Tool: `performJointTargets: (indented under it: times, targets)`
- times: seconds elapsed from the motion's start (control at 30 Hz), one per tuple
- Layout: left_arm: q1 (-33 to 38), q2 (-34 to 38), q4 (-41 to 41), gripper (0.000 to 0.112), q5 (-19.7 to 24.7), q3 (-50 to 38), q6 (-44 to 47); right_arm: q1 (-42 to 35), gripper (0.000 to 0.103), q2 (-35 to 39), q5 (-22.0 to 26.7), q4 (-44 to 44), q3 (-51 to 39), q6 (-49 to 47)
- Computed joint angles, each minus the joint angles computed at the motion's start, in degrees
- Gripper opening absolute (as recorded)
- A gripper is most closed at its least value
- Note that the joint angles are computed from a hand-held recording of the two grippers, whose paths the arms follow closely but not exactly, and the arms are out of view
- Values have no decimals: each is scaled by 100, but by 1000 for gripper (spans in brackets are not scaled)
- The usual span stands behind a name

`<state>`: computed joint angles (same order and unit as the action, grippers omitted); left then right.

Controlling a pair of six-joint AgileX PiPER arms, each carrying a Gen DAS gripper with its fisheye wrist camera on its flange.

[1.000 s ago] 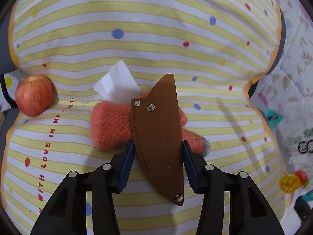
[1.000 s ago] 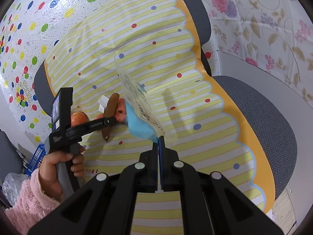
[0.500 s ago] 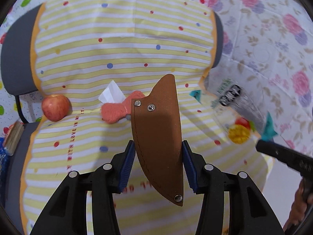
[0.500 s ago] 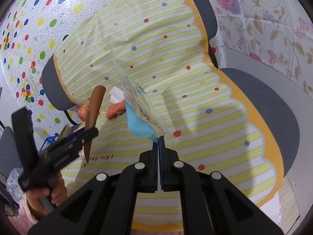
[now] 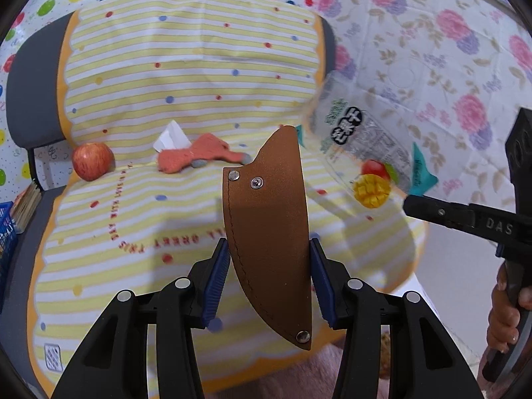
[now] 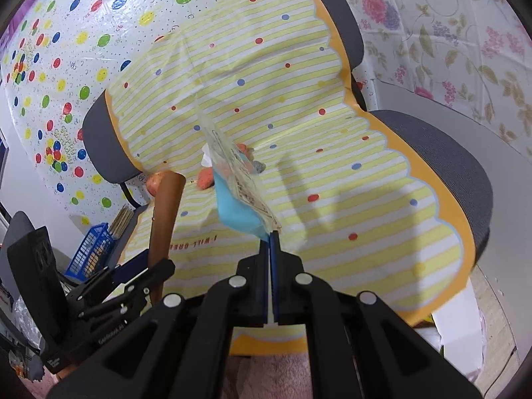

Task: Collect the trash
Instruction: 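Carry sheath and wrapper over the pink bin and open both grippers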

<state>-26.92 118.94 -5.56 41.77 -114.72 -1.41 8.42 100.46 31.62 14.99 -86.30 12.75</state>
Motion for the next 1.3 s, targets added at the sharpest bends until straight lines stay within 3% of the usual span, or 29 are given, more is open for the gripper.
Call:
performJointTargets:
  times: [0.23,0.43,0.77,1.1,1.3]
  targets:
    - [-262,-574,-376,48,-195,861,538,124,2,-862,-11,-787,991,829]
    - [-670,-530,-797,48,-94,914,1124,129,2,-1752,101,-1684,1964,1848]
    - [-1284,-43,-1292,49,366,376,1648,-263,2,-3217,441,-2170,3410,2775]
    - [-1646,496,-1008,49,907,-450,1526,-878,2,-3560,626,-1810,4062,2498]
    - [-1767,1268,-854,51,1529,-1703,1218,-1280,2,-3420,392,-1460,4239,2070]
